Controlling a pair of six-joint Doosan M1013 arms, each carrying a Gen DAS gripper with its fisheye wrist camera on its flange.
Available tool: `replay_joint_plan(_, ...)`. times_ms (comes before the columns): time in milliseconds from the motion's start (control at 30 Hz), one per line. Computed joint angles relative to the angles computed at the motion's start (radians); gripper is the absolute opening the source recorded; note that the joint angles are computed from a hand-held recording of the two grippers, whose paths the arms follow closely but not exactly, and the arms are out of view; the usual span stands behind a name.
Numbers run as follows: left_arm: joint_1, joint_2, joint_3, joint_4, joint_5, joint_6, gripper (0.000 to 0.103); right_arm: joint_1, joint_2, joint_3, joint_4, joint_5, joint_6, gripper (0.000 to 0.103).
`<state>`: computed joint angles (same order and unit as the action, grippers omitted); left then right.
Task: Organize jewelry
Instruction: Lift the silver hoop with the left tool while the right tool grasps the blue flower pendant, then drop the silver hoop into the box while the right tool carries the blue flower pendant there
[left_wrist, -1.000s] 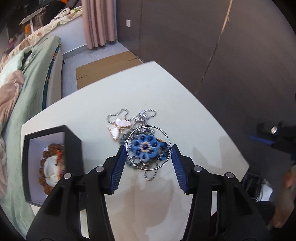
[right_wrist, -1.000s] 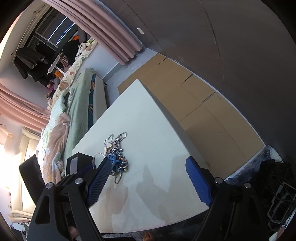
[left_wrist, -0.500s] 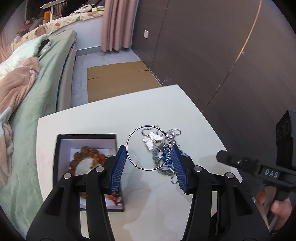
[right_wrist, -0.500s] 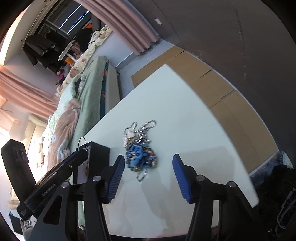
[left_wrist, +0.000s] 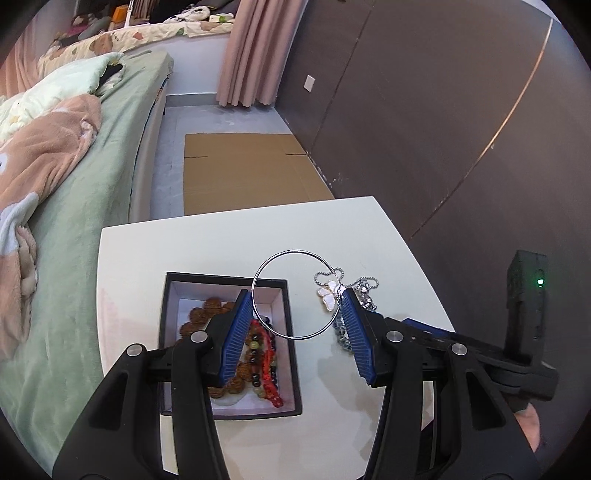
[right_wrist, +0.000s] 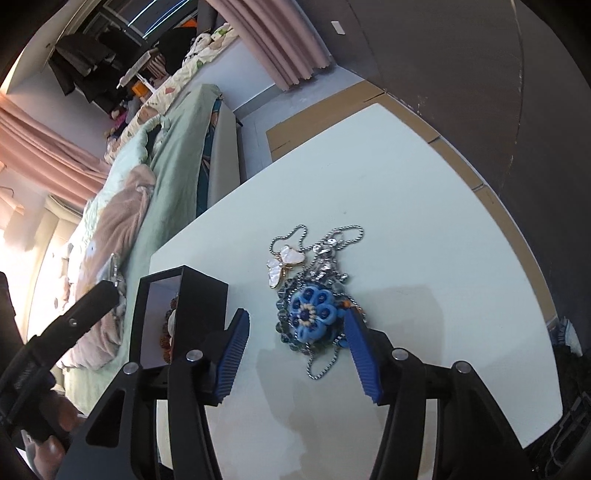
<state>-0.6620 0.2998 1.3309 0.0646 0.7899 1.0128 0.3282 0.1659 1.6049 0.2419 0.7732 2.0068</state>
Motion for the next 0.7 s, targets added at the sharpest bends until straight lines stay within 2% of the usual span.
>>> replay_joint_plan(333,0.023,-0.027,0.033,-0.024,-0.036,-0.001,0.05,0.054,0.065,-0.071,-0.227,0.108,0.166,0.053)
replay_joint_plan(433,0.026,-0.033,0.04,-0.026,-0.043,-0.004,0.05,0.067,0.074,-0.083,-0.289,0.134,0.2,0.046)
replay_joint_plan(467,0.027,-0.035,0.042,-0.027,-0.045,-0.004,0.05,0.067,0.075,-0.083,-0.3,0.139,0.207,0.04)
replay_joint_plan(633,0.028,-0.039,0.045,-0.03,-0.052,-0.004,0.05,0.057,0.07,-0.079,-0.276,0.141,0.195,0.035)
replay_joint_plan(700,0.027,-0.041,0.047,-0.03,-0.055,-0.004,0.05,0.039,0.049,-0.057,-0.204,0.102,0.174,0.03)
